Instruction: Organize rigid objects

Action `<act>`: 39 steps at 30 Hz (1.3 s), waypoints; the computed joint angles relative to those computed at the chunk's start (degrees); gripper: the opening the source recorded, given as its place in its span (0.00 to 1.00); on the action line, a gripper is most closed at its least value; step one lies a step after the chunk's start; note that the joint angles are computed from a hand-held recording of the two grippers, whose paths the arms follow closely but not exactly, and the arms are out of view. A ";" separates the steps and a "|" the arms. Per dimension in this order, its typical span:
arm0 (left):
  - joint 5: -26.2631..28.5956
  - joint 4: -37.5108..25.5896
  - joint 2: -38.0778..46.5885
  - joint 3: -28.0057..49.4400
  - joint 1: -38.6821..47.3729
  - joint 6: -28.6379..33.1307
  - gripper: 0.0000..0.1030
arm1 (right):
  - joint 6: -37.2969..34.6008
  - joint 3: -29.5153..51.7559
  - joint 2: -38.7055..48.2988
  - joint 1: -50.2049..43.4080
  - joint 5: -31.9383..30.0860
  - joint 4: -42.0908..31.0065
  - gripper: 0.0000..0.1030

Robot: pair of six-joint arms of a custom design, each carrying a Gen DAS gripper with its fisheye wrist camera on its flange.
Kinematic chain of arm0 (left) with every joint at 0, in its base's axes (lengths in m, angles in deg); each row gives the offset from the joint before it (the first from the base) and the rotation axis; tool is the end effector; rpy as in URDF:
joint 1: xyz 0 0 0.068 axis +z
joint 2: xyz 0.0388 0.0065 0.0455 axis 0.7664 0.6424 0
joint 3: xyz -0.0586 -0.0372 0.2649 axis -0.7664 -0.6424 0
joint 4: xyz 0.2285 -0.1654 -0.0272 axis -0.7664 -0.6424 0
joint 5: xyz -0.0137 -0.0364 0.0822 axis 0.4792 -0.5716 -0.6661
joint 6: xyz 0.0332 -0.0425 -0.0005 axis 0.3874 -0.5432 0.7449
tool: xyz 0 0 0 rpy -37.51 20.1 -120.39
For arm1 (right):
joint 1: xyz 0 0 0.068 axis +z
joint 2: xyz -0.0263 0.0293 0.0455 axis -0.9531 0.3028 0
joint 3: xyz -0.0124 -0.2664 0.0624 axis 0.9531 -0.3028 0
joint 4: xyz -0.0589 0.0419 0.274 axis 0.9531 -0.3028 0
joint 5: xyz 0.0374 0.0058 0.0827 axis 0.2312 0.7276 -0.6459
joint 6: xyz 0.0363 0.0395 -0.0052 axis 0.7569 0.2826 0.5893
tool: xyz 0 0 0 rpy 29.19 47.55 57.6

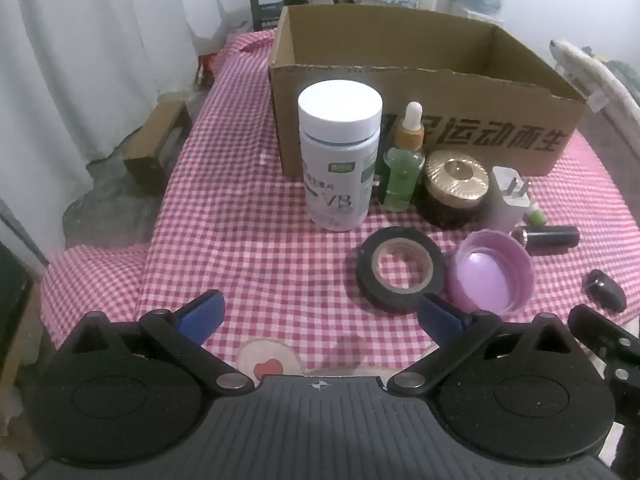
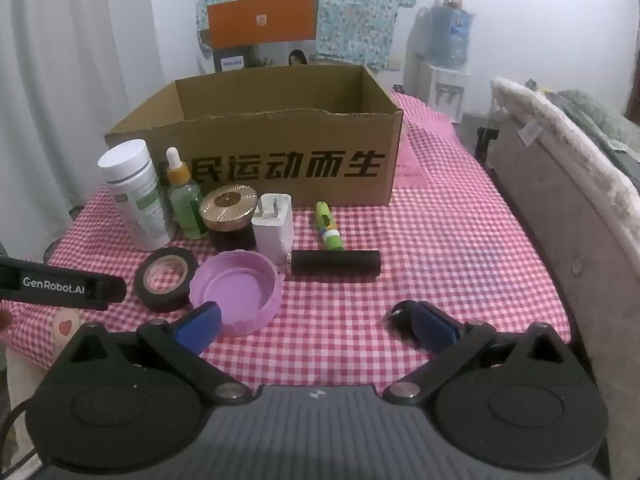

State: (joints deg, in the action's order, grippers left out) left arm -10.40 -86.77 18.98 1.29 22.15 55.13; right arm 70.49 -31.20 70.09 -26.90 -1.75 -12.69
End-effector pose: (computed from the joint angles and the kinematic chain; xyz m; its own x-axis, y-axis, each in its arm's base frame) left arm 0.3651 -0.1879 0.1671 -0.7791 0.2715 -0.5650 0.3050 0.9516 0.0367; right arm 0.2257 0.1984 0.2097 -0.6568 0.2846 -0.6983 0.3311 0.9409 0.0721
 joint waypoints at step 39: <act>0.08 -0.69 -0.16 -0.25 -0.02 0.24 1.00 | -0.01 0.45 -0.79 -0.33 -1.58 -0.52 1.00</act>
State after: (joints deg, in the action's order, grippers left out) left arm -10.33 -87.47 18.82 1.04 22.14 55.37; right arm 70.48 -30.74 69.30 -27.22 -3.32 -13.21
